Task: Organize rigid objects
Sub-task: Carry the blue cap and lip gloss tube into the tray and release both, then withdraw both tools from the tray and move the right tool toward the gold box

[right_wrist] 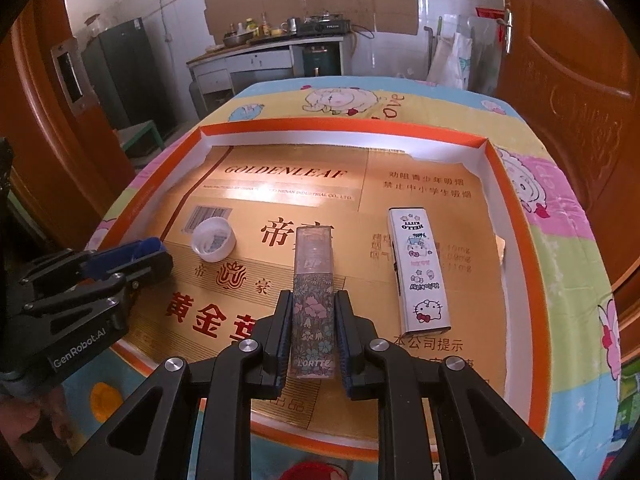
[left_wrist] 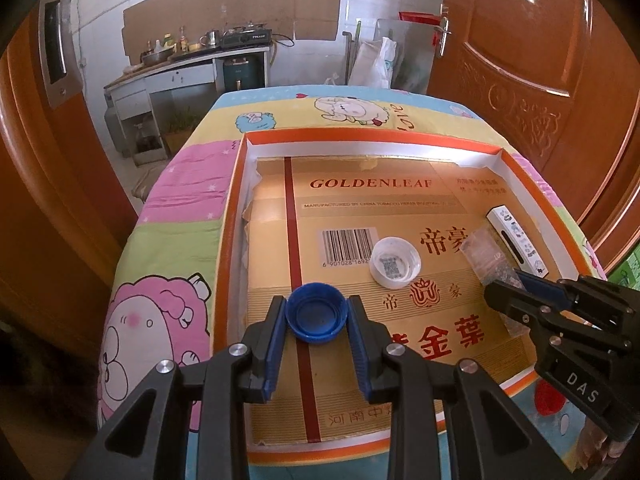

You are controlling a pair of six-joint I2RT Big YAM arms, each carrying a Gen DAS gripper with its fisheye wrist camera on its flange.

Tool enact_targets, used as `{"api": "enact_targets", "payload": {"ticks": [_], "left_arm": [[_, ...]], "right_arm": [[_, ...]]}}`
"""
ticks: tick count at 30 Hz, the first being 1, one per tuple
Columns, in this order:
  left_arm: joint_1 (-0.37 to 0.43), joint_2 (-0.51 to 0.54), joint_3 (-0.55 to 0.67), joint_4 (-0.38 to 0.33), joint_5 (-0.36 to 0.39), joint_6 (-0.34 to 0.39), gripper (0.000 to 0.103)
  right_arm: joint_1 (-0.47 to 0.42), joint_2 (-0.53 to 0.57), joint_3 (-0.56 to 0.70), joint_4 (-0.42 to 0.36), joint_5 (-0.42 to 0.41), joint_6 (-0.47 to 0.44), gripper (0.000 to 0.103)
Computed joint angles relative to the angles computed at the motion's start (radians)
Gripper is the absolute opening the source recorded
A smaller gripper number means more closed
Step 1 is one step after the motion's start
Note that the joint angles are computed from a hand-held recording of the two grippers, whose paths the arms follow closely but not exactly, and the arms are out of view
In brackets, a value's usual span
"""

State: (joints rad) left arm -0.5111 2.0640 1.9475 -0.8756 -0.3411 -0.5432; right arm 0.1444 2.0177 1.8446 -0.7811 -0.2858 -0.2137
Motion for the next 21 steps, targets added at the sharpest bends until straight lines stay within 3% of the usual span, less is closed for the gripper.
{"api": "enact_targets", "payload": {"ticks": [4,9,21], "left_arm": [[-0.001,-0.005,-0.008,0.008,0.001,0.004,0.031],[0.003,-0.030,-0.047,0.056,0.027,-0.005,0.031],[-0.005,-0.087,-0.120,0.165,0.010,0.010,0.031]], "right_arm": [[-0.001,-0.003,-0.008,0.012,-0.005,0.000,0.023],[-0.006,-0.020,-0.031,0.044,-0.029,0.010,0.024],[-0.017,-0.055,-0.068,0.091,-0.047,0.044,0.025]]}}
